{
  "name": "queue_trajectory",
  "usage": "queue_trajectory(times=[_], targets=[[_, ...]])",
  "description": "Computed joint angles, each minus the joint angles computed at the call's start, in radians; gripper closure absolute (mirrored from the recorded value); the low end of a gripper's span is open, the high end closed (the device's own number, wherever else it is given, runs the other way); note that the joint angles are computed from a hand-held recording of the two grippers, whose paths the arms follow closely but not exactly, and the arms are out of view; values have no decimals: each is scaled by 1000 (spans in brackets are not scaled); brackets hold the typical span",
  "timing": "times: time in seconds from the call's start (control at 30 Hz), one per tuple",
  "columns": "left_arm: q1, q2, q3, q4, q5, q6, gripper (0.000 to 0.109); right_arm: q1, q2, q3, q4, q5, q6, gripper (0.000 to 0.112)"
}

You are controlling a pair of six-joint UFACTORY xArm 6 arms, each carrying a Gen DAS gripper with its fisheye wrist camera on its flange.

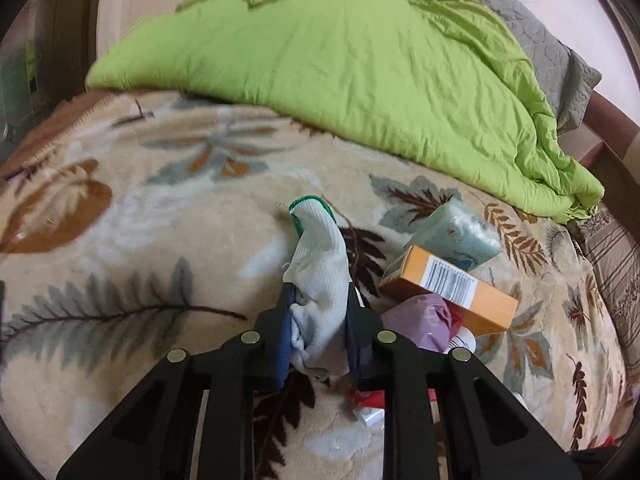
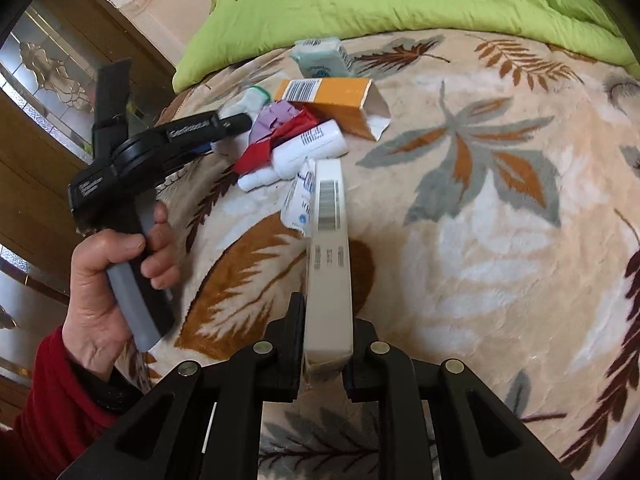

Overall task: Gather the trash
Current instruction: 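Grasp the white barcode box with the right tool while the left tool grasps the white glove, then hold the white box and glove and lift them off the bed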

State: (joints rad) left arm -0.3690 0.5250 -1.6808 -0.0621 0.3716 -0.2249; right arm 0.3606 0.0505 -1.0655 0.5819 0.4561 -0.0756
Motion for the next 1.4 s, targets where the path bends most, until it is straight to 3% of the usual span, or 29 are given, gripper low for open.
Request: queue_trajectory(times=[0.1, 0.27, 0.43, 0.67, 0.73, 0.87, 1.0, 1.07, 1.27, 1.4], targets=[[3, -58, 77, 100, -68, -78, 88, -1, 0, -1, 48, -12, -39, 91], [10, -173, 219, 206, -171, -182, 88, 12, -18, 22, 37, -34, -40, 98], [4, -310, 375, 376, -234, -324, 88, 27, -85, 90, 6, -134, 9, 98], [-47, -494, 577, 500, -244, -398, 88, 37, -256, 298, -296, -351, 302, 98], [-70, -553, 641, 529, -249, -415, 88, 24, -306, 351, -450, -375, 433, 98], [-117, -641, 740, 618, -253, -492, 88, 7, -423, 461, -563, -390, 556, 98], [-144, -659, 753, 795, -256, -633, 88, 7, -521, 560, -515, -447, 553, 98], [-153, -646, 741, 839, -250, -661, 88, -7, -545, 582, -583, -463, 610, 98], [-174, -605, 707, 916, -226, -712, 88, -16, -516, 565, -633, -472, 659, 98], [-171, -598, 690, 1025, -206, -791, 88, -7, -503, 559, -568, -480, 605, 98]])
